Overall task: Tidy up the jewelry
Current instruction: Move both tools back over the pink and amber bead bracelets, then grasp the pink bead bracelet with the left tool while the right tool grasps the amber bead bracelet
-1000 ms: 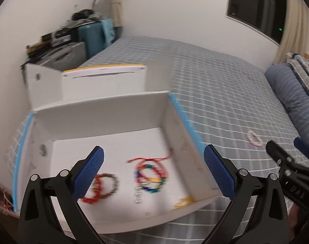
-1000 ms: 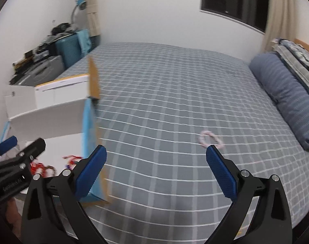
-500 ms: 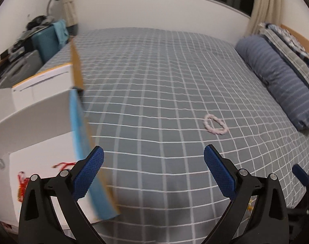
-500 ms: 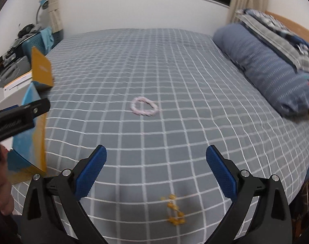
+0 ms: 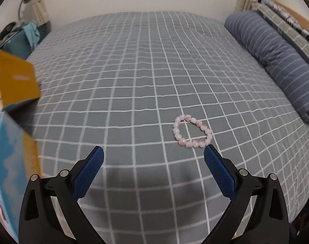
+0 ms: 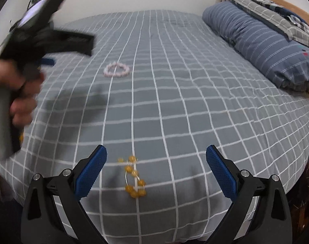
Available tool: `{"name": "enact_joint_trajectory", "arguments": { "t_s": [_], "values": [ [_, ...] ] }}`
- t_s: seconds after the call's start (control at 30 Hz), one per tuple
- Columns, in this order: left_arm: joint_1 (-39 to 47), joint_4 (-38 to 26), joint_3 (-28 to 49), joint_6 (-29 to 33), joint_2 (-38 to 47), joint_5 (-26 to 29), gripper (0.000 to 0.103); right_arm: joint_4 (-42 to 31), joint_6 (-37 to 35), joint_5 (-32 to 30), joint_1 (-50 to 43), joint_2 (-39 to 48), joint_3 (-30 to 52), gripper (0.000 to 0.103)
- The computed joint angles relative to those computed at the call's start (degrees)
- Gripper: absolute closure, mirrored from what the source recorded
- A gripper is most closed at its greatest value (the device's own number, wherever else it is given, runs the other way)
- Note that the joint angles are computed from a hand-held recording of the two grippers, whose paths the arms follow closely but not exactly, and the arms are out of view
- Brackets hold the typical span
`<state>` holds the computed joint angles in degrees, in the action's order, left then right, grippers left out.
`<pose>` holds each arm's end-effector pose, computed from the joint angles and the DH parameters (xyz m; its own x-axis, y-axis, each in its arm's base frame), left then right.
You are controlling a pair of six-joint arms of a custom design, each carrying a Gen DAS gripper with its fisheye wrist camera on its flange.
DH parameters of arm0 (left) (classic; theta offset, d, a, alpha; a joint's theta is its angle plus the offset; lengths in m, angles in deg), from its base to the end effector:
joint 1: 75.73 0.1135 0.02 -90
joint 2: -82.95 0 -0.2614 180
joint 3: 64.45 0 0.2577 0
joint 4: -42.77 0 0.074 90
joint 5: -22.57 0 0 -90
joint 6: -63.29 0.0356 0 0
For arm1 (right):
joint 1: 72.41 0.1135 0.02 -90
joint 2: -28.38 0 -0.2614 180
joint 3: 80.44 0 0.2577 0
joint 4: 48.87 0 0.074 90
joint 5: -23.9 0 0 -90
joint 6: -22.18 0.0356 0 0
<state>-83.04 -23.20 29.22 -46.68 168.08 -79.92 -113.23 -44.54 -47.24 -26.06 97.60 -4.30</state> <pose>0.3096 -0.0320 0.3206 -0.7886 -0.2350 -0.5682 -0.2773 0.9607 -0.0126 0.1747 0.1665 0.2982 -0.7576 -0.2523 -0.6020 -0.2887 0.9567 -0.0376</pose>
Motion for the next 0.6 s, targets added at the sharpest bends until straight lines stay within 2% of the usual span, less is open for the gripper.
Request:
{"name": "enact_joint_trajectory", "arguments": {
  "t_s": [0.1, 0.2, 0.33, 0.47, 0.57, 0.6],
  "values": [
    [0.04, 1.61, 2.58, 1.67, 5.64, 0.28, 0.006, 0.84, -1.0, -0.81, 1.03, 0.19, -2.79, 0.01],
    [-0.07, 1.79, 5.81, 1.39, 10.99, -0.23, 0.006, 1.41, -1.29, -1.58, 1.59, 0.36, -4.64, 0.019],
    [-0.04, 4.58, 6.41, 2.43, 14.1, -0.75, 0.006, 2.4, -1.41, -4.0, 0.63, 0.73, -6.21, 0.03],
    [0.98, 6.23, 5.88, 2.12, 16.06, 1.62, 0.006, 3.43, -1.63, -6.92, -0.27, 0.42, -7.79, 0.037],
    [1.77, 7.11, 5.31, 2.68, 16.97, 1.08, 0.009, 3.14, -2.29, -7.03, 0.39, 0.09, -7.69, 0.049],
    [2.23, 6.99, 5.37, 2.79, 17.42, 1.51, 0.014, 2.85, -2.16, -6.96, 0.82, -0.01, -7.55, 0.053]
  ]
}}
